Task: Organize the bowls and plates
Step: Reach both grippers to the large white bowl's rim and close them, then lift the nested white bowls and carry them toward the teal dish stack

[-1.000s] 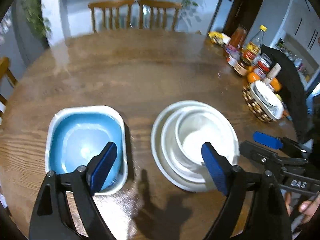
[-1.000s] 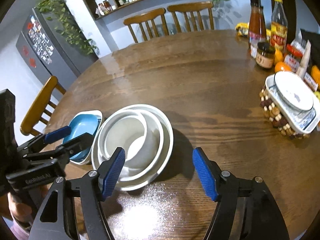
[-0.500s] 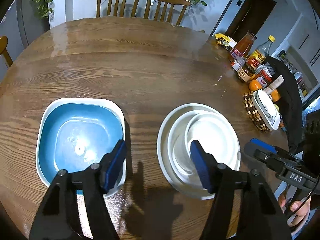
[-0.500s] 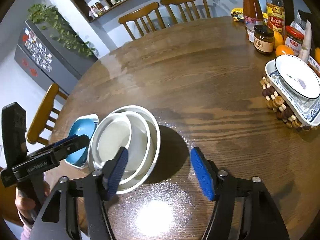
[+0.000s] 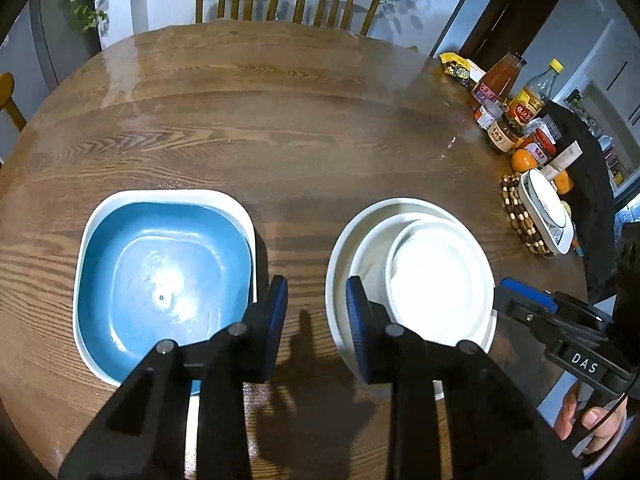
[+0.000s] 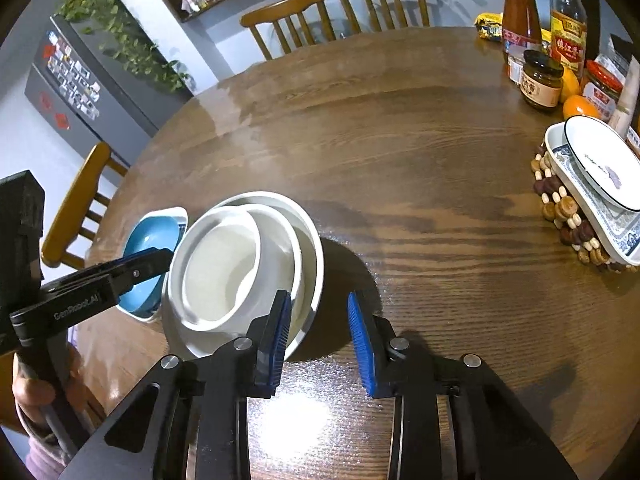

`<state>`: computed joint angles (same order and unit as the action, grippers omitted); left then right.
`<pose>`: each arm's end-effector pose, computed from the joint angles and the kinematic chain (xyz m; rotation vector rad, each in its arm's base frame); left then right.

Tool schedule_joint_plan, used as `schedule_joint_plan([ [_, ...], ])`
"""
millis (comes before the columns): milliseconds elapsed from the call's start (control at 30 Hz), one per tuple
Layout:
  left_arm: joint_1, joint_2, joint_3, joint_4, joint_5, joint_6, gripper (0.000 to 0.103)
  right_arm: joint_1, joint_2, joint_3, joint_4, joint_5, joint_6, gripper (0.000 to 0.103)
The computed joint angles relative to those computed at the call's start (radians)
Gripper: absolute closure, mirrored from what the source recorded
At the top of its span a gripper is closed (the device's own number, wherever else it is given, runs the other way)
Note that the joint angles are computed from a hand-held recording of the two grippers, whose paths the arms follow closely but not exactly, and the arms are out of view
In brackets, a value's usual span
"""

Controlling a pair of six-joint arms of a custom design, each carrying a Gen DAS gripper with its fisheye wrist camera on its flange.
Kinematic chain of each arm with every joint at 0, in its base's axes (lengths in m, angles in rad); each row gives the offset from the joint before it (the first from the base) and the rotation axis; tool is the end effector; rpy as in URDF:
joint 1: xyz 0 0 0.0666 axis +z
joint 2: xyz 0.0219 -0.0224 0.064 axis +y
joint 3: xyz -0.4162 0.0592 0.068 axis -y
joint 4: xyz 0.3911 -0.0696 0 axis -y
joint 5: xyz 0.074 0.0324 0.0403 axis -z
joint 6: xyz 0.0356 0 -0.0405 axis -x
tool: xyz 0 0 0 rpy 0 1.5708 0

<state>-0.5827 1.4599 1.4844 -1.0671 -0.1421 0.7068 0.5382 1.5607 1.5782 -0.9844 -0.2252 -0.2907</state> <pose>0.4111 -0.2654 0.4669 -0.2130 2.6144 -0.2770 0.4583 0.2824 0.4647 -0.4140 2.5825 0.5984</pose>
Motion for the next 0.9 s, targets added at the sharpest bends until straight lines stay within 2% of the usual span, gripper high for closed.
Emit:
schedule_joint_plan([
  [100,-0.005,0.007,0.004,-0.012,-0.004,-0.005,0.076,0.002,0.001,0.004,-0.004,-0.007,0.003,0.076],
  [300,-0.010,0.015,0.019,-0.041,-0.019,-0.023,0.078,0.015,0.010,0.026,-0.040,0.012,0.019,0.077],
  [367,0.000,0.020,0.026,-0.059,0.013,-0.031,0.080,0.017,0.016,0.037,-0.059,0.015,0.027,0.078],
  [533,0.000,0.042,0.054,-0.096,0.012,-0.046,0.078,0.015,0.027,0.060,-0.101,0.029,0.038,0.080],
  [800,0.003,0.061,0.076,-0.129,0.020,-0.068,0.079,0.009,0.069,0.126,-0.197,0.030,0.044,0.081],
  [900,0.005,0.085,0.107,-0.172,0.019,-0.086,0.079,0.008,0.103,0.180,-0.267,0.030,0.045,0.081],
])
